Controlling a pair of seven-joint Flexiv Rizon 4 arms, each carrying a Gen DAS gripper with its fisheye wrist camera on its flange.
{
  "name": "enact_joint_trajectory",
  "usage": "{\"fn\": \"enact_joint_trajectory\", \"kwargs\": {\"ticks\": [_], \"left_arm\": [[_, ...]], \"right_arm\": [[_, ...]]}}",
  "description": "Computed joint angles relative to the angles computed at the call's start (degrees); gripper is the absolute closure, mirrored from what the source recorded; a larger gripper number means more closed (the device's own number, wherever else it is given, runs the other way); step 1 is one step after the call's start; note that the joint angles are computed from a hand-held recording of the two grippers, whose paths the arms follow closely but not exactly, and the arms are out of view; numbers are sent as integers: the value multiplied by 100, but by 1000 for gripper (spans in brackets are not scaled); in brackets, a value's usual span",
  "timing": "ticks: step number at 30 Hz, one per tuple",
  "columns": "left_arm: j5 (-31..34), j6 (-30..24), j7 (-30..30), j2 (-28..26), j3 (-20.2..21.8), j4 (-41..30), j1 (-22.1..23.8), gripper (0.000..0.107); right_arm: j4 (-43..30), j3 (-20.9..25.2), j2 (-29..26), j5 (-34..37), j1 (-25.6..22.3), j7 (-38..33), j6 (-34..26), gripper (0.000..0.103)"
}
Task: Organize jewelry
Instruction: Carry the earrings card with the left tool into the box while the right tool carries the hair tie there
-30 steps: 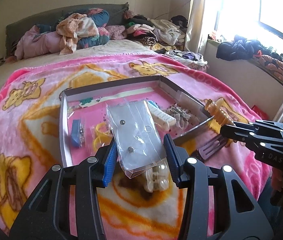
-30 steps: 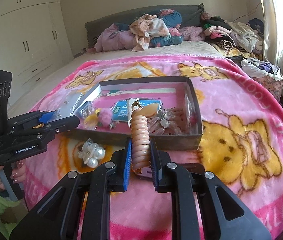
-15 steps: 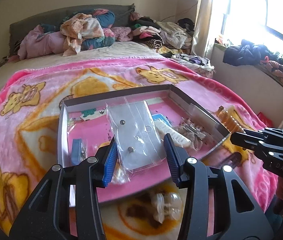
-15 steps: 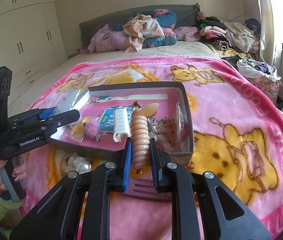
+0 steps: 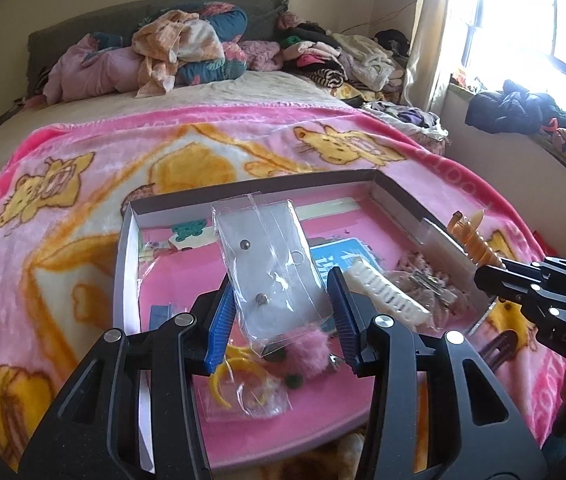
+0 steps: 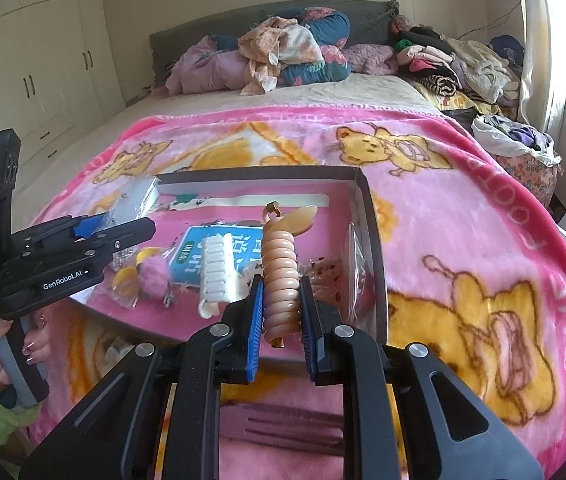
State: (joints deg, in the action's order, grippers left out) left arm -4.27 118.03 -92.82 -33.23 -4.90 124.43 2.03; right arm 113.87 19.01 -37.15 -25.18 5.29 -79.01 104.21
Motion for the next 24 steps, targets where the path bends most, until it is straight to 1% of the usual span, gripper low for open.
{"fn": "enact_joint_trajectory", "kwargs": {"ticks": [9,11,15,19,20,24], "left_arm": [[30,-322,-56,-184,-164,-248,241,71],[33,-405,-62,-220,-207,-298,287,71],[-40,-500,-34,-285,-159,-380,228,71],[-118,-499,8,-318,-67,-402,135,71],[-94,-502,6,-327,-115,-404,193,71],[-105,-489,39,-348,-90,-416,176,71]], "right_arm": [[-377,-82,-228,127,223,-114,-467,86],[-439,-40,-268,177,230,-179,-536,86],[-598,30,-370,299,263,-278,-701,86],[-625,-118,-396,445,429,-359,-714,86],[-633,-107,-409,479,425,-371,-714,86],[-589,-57,-408,560,380,-442,-638,85]]}}
